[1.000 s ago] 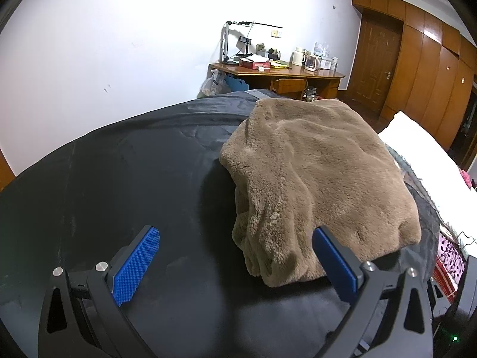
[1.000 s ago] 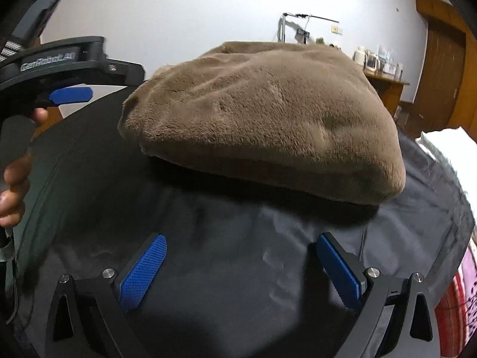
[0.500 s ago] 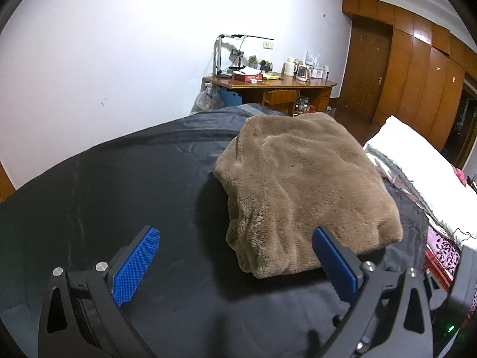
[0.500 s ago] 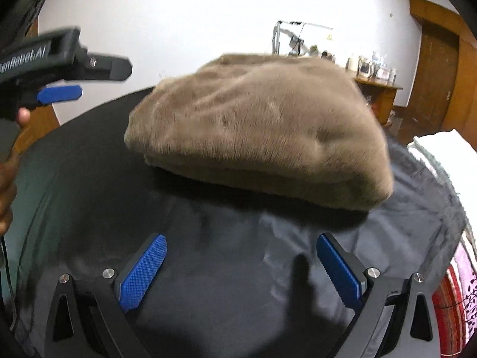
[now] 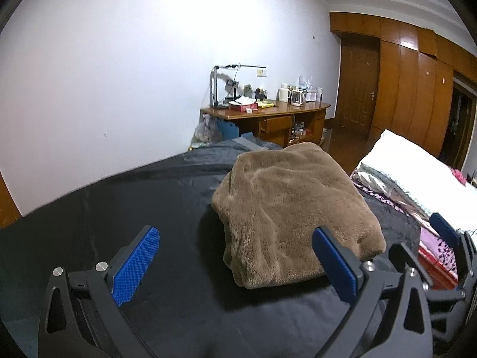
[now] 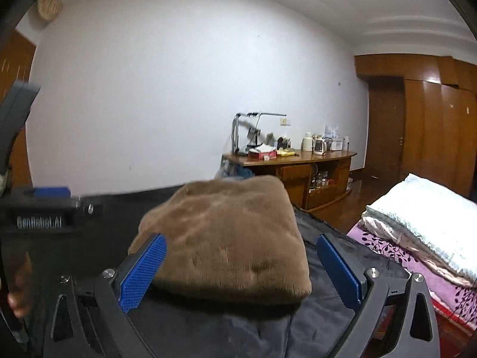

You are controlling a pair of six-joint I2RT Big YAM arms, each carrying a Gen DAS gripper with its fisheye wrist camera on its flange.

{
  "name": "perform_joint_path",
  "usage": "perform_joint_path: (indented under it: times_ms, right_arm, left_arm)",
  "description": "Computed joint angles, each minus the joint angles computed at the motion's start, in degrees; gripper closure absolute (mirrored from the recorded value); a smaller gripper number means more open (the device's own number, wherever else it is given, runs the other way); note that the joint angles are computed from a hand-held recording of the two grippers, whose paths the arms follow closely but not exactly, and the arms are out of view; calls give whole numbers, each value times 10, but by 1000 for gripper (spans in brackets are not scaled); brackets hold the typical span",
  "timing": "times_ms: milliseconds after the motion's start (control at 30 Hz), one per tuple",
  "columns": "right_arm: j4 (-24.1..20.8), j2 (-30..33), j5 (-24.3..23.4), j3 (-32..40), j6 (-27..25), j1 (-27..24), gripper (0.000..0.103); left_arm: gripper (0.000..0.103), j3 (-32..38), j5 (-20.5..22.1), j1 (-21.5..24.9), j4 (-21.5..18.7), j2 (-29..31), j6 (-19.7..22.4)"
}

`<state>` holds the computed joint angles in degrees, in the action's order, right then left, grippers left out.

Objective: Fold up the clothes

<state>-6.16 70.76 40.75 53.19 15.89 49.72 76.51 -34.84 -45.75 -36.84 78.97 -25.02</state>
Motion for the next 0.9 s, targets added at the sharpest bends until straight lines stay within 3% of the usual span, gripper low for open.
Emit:
perform_joint_path:
  times_ms: [167, 700, 900]
  right_arm:
    - [-24, 3, -18, 5, 23, -7, 1]
    - [-51, 30, -52, 16, 22, -19, 1]
    - [-58, 37, -59, 18, 24, -20, 1]
  left_arm:
    - [0, 3, -2, -5, -4, 3, 10]
    - [0, 9, 20, -6, -16, 14, 4]
    - [0, -1, -2, -15, 10, 12, 23]
